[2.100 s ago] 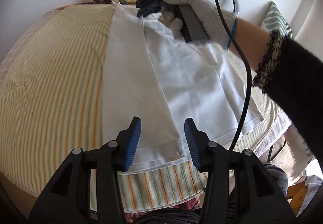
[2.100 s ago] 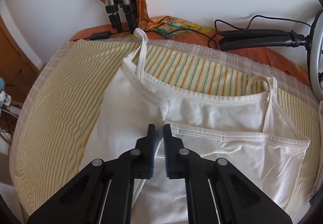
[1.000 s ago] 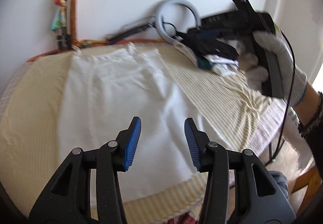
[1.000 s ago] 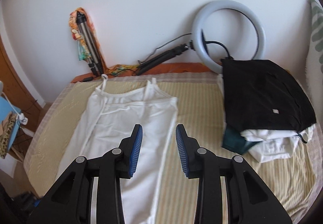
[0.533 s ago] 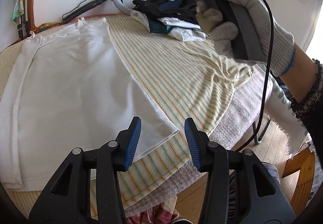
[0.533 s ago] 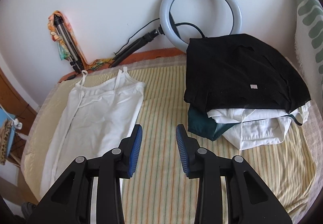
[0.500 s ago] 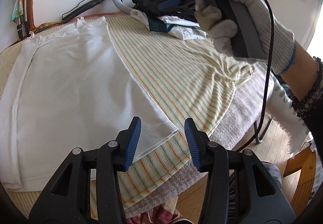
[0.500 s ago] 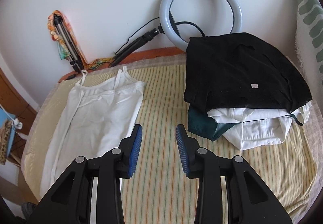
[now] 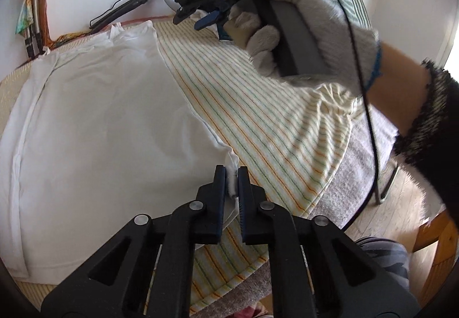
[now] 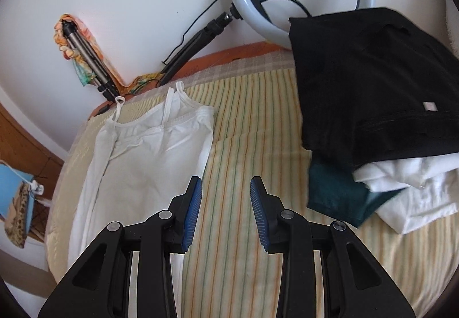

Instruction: Fold small clothes

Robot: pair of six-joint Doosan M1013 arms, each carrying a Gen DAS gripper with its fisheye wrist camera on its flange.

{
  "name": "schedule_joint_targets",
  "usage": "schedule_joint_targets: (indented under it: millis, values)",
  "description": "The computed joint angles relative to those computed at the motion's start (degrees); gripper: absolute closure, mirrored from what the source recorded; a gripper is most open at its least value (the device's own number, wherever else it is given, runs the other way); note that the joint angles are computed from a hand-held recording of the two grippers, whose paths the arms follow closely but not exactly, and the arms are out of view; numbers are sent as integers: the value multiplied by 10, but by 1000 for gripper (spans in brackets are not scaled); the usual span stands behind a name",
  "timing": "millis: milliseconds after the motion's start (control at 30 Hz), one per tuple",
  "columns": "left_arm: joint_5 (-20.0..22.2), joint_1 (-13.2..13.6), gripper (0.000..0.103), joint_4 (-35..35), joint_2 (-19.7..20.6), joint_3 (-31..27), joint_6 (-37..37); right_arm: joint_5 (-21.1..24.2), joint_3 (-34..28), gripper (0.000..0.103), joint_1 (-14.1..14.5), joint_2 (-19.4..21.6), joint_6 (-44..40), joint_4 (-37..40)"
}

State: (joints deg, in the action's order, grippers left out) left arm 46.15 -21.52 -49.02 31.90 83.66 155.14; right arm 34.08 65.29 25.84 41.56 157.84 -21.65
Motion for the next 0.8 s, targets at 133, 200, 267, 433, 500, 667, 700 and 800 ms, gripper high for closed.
schedule_joint_targets:
  millis: [133,200,267,433,500,667,700,800]
  values:
    - [41,14,97,-26,8,-15,-23,8,-35,70,-7,27,-18,30]
    - [54,18,97,-30,10,-21,-30,7,-52,70,-12,38,-29,49]
    - [61,20,97,-31,12,-25,-34,13,-72,70,-16,51,-33,58]
    - [80,24,97,-42,16,-29,-42,33,-118,70,-22,78,-45,70]
    - [84,26,97,-45,16,-30,-41,41,-134,70,-23,86,-49,70]
    - [108,33,97,-58,24,-39,-58,81,-170,99,-21,101,-73,75]
    - [114,35,97,-62,26,-42,-60,89,-178,99,-20,103,-73,70]
    - [130,42,97,-77,28,-45,-60,115,-202,100,-14,110,-83,49]
